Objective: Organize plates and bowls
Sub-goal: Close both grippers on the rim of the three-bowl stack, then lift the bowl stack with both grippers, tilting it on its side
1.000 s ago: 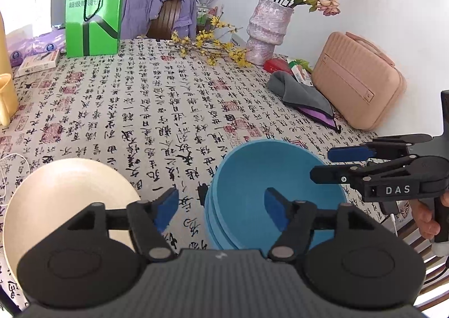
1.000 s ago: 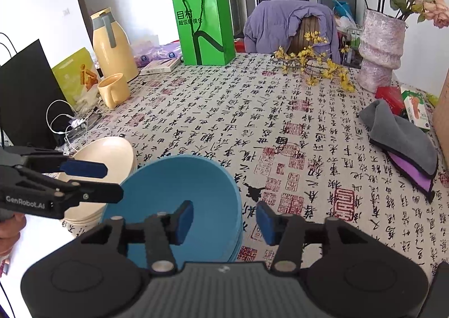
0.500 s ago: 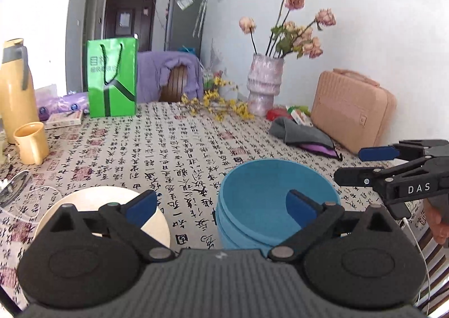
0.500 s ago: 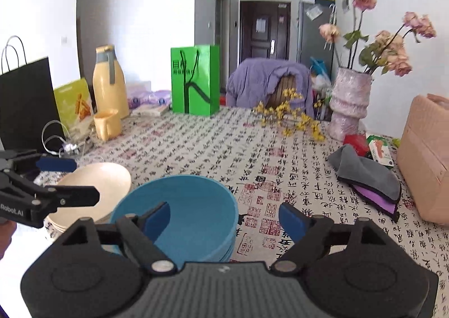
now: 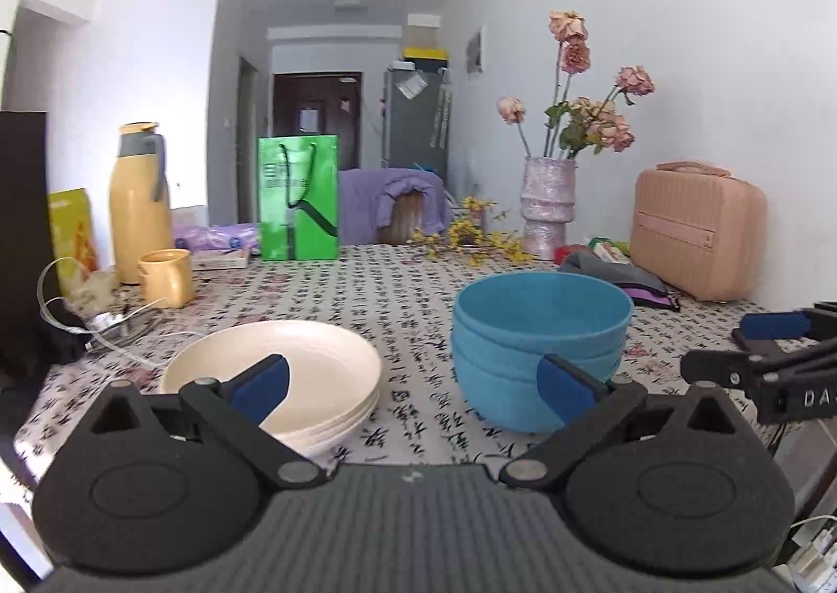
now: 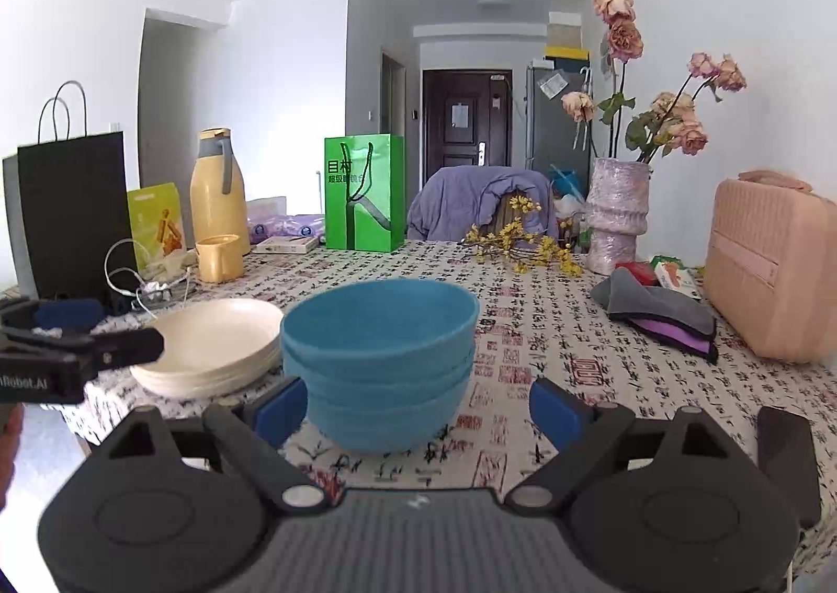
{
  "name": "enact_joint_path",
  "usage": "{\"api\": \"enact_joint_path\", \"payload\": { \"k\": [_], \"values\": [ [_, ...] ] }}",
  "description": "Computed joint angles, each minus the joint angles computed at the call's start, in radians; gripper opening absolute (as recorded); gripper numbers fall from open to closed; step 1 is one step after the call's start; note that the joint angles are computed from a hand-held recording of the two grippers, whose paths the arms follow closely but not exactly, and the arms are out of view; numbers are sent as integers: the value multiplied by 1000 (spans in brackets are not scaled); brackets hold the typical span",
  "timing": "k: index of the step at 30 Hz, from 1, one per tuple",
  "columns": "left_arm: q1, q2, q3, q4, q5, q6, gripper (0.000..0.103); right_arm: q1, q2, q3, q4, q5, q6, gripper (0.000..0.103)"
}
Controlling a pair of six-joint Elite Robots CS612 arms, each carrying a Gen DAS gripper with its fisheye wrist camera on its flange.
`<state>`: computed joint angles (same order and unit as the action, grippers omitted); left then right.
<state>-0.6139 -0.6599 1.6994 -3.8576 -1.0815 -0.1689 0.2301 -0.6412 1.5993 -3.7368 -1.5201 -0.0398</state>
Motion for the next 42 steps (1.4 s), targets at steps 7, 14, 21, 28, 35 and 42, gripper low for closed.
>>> {"api": "enact_joint_path", "payload": {
  "k": [7,14,21,28,35,42],
  "values": [
    [-28,-1,53,-18,25,-24,103,17,17,57,-73,-36,4,92],
    [-31,9,48,-26,18,-7,103,12,22,68,-109,-25,21,92],
    [-2,9,6,45,-67,-64,103,-1,33,44,-71,2,69,92],
    [62,6,-112,198,-255,-130,103,-42,27,-27,-16,89,136,92],
    [132,39,-298,488,-511,-214,99,-82,44,-182,222,195,230,89],
    [187,90,-486,854,-707,-229,70,-101,79,-368,646,329,158,66]
  ]
}}
